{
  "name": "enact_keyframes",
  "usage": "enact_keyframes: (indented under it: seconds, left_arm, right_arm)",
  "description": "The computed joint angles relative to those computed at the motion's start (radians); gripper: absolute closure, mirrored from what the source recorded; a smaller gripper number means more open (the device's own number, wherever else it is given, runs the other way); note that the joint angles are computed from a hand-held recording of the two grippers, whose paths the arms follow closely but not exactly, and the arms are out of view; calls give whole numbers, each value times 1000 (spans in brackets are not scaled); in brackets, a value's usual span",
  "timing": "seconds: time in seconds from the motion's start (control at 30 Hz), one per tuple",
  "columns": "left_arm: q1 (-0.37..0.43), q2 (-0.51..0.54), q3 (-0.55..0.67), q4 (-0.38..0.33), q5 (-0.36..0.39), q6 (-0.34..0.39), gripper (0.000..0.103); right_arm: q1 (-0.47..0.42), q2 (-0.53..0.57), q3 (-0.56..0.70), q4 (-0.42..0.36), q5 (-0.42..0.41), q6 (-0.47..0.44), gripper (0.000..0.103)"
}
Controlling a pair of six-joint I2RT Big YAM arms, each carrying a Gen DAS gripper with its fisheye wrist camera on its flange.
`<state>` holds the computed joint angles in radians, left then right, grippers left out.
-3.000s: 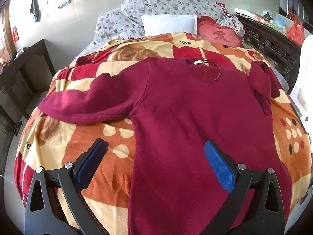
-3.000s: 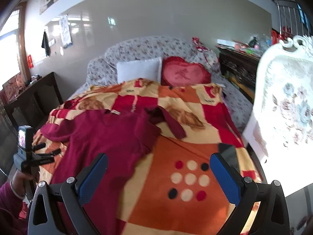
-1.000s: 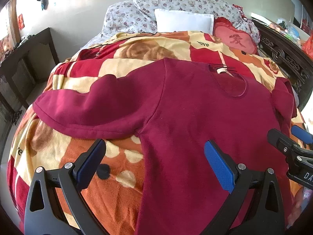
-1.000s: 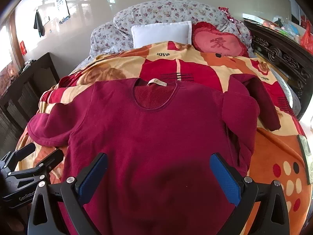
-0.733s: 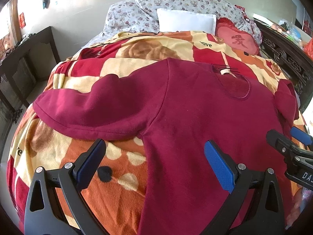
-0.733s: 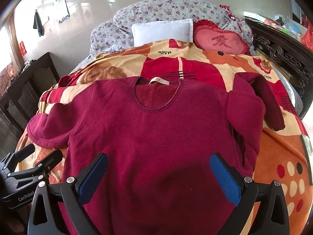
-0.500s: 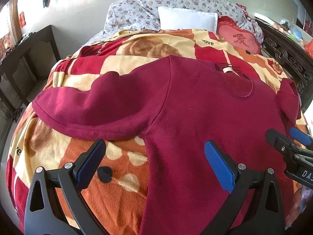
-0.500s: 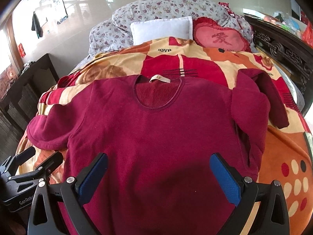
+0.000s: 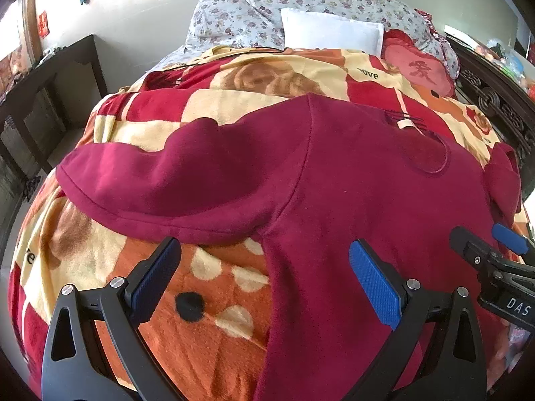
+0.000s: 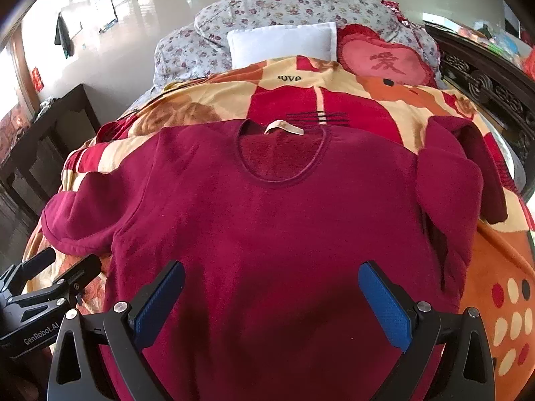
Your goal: Fold small clothes
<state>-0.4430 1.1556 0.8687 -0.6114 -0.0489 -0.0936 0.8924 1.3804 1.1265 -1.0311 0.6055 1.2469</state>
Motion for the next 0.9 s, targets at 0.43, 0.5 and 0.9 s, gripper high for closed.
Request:
enact_keyframes:
  seconds: [0.43, 0.5, 0.9]
  left_arm:
    - [84, 32, 19, -1, 34, 8, 2]
    - [121, 41, 26, 0, 44, 12, 2]
    - [472, 202, 195, -2, 204, -77, 6]
  right_arm:
    - [-25, 51, 32, 53, -38, -68, 0]
    - [-27, 56, 36, 61, -44, -77, 0]
    - [-45, 91, 51, 122, -105, -119, 1]
